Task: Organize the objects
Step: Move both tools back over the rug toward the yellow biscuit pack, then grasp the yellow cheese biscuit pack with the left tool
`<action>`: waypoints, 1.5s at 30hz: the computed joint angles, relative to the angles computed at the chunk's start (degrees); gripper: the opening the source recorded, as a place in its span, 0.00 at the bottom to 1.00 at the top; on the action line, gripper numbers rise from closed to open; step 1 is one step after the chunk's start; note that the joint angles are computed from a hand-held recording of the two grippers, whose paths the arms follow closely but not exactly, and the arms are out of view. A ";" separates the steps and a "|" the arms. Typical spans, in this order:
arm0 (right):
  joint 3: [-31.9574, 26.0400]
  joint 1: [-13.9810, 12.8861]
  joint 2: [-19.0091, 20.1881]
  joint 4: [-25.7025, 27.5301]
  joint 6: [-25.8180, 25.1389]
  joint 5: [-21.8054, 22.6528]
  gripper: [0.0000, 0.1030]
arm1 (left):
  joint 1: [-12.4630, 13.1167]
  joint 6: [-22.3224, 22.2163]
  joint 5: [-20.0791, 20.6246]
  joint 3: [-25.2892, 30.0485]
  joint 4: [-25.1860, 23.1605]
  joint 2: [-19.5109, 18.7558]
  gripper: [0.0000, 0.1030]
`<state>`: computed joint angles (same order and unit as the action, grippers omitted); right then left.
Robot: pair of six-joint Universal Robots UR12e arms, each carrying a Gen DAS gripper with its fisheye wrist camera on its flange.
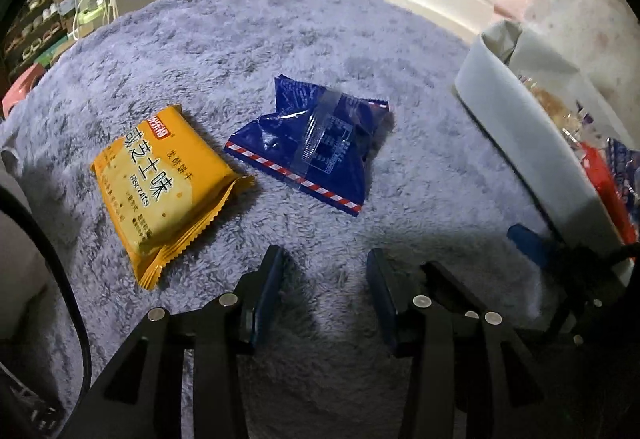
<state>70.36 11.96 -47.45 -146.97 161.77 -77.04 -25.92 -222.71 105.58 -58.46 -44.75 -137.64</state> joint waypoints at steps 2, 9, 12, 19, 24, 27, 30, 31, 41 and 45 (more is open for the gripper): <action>-0.15 -0.12 -0.06 0.71 -0.40 0.46 0.86 | -0.07 -0.17 0.37 0.17 -0.33 -0.07 0.42; -1.11 -0.54 -0.20 4.03 -1.96 3.08 0.87 | 0.44 -0.86 -1.86 -0.51 1.49 0.58 0.34; -1.25 -1.28 -0.32 3.59 1.25 7.06 0.77 | 0.99 -3.97 -2.07 -4.22 9.33 2.48 0.32; -1.02 -3.45 -0.84 1.71 8.78 18.14 0.76 | 1.62 -14.06 7.89 -12.47 22.42 7.00 0.54; -1.69 -2.84 -0.77 3.11 7.79 15.99 0.76 | 3.63 -19.28 2.14 -12.52 13.29 7.35 0.54; -1.63 -2.20 -0.86 3.29 6.05 13.39 0.76 | 3.24 -19.67 4.40 -10.88 8.65 6.55 0.53; -1.10 -1.82 -1.12 2.78 4.61 11.44 0.76 | 2.50 -18.18 7.36 -7.39 1.07 5.24 0.54; -1.07 -1.72 -1.13 2.82 4.40 10.94 0.76 | 2.25 -17.54 8.60 -6.47 -0.62 4.77 0.55; -1.18 -1.87 -1.18 4.43 5.01 10.31 0.76 | 3.81 -26.32 3.15 -12.19 6.47 6.83 0.62; -1.42 -1.74 -1.10 5.35 4.96 9.50 0.76 | 2.90 -23.84 6.00 -9.20 3.41 5.22 0.72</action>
